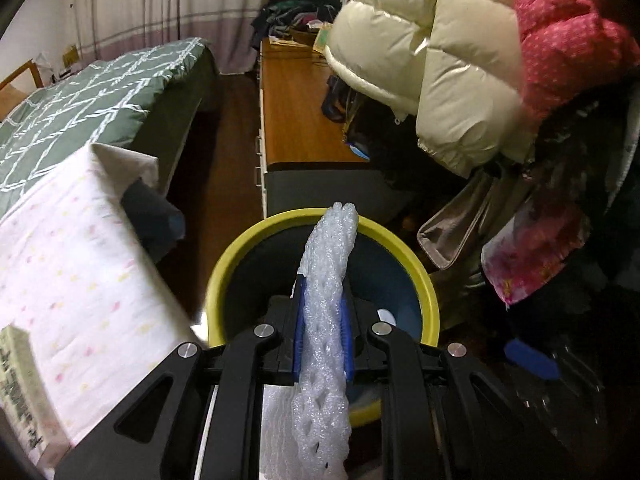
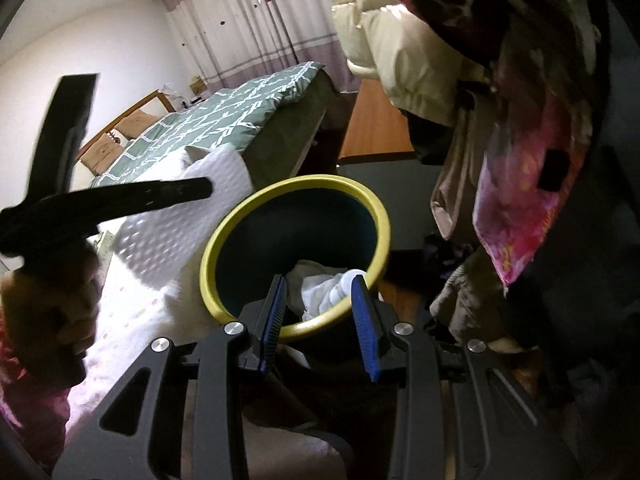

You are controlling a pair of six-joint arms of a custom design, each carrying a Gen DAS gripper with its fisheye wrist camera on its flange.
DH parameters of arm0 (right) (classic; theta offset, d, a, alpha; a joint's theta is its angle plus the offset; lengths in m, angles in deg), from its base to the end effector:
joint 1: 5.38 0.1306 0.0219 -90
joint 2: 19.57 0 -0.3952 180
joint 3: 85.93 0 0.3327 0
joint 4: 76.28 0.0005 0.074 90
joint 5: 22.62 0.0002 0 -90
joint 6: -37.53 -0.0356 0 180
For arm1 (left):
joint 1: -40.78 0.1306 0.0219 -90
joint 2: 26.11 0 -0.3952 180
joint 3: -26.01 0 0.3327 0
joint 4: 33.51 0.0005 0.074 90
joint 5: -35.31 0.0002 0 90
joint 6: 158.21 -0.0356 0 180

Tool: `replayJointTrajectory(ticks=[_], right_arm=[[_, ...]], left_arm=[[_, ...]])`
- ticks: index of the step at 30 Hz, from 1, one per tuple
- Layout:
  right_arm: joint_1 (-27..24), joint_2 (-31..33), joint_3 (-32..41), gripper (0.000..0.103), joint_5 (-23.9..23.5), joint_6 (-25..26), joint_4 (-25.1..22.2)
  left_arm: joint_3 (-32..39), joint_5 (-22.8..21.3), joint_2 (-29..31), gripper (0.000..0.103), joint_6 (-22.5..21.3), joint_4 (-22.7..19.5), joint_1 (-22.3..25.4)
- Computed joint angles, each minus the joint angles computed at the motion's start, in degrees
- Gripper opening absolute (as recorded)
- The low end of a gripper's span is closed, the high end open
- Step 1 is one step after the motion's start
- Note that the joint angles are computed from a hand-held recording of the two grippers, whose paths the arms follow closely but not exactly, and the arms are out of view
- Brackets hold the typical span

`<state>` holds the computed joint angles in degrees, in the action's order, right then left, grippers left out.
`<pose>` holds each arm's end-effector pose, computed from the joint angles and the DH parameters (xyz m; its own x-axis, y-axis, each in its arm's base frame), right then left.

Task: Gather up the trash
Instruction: 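Carry the foam mesh sleeve with the left tool into the bin and release, then reach the right tool to the white supplement bottle and grasp it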

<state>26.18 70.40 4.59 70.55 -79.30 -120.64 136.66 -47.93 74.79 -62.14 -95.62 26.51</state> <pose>0.3705 0.2247 0.4530 -0.7469 0.0701 -0.6612 -0.1698 0.9414 0.2915 0.4748 -0.1256 0.4883 -0.7964 0.0942 -0.5974 0.2315 0.9600 -0.1573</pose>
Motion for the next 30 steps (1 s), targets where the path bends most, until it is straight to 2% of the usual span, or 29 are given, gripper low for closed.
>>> replayJointTrajectory(ticks=[1,2,3,4,8,11,12,13,14,18,24,27,30], right_arm=[[-0.2,-0.1,-0.2,0.032,-0.1,-0.1,0.0],[-0.3,-0.2,-0.4,0.032,-0.2,-0.2,-0.1],[-0.4,-0.3,-0.5,0.032,-0.3,-0.3,-0.1],[-0.5,-0.4,-0.6,0.032,-0.5,-0.3,-0.1],[-0.5,-0.5,-0.8,0.032,-0.9,-0.6,-0.2],[-0.5,-0.5,-0.7,0.032,-1.1,-0.5,-0.1],[-0.4,-0.6,-0.8,0.032,-1.1,-0.5,0.0],[-0.2,-0.5,-0.7,0.032,-1.2,-0.4,0.0],[0.0,-0.5,-0.7,0.032,-1.2,-0.4,0.0],[1.1,0.0,-0.1,0.032,-1.5,-0.3,-0.2],[4.0,1.5,1.8,0.035,-2.0,0.6,-1.1],[5.7,2.5,3.4,0.037,-2.4,1.5,-1.6],[8.1,4.3,5.7,0.037,-3.3,2.6,-2.1]], left_arm=[[0.6,-0.3,1.0,0.017,0.2,-0.1,-0.3],[0.7,-0.9,1.4,0.024,0.3,0.0,-0.5],[0.8,-1.4,1.8,0.037,0.5,0.2,-0.8],[0.9,-2.1,2.2,0.042,0.4,0.5,-1.0],[0.7,-2.1,2.7,0.044,0.6,-0.1,-1.0],[-0.6,-1.8,0.6,0.044,0.5,-0.3,-0.5],[-1.1,-1.8,-0.3,0.048,0.4,-0.4,-0.2],[-1.8,-1.8,-1.5,0.061,0.5,-0.4,0.1],[-2.8,-2.2,-3.3,0.064,0.8,0.2,0.4],[-6.2,-2.8,-9.8,0.065,0.5,0.1,1.6],[-11.8,-1.9,-20.6,0.084,0.1,-1.9,5.7],[-14.2,-1.2,-26.2,0.089,0.4,-3.5,9.8],[-16.0,0.1,-31.7,0.091,0.1,-5.5,16.2]])
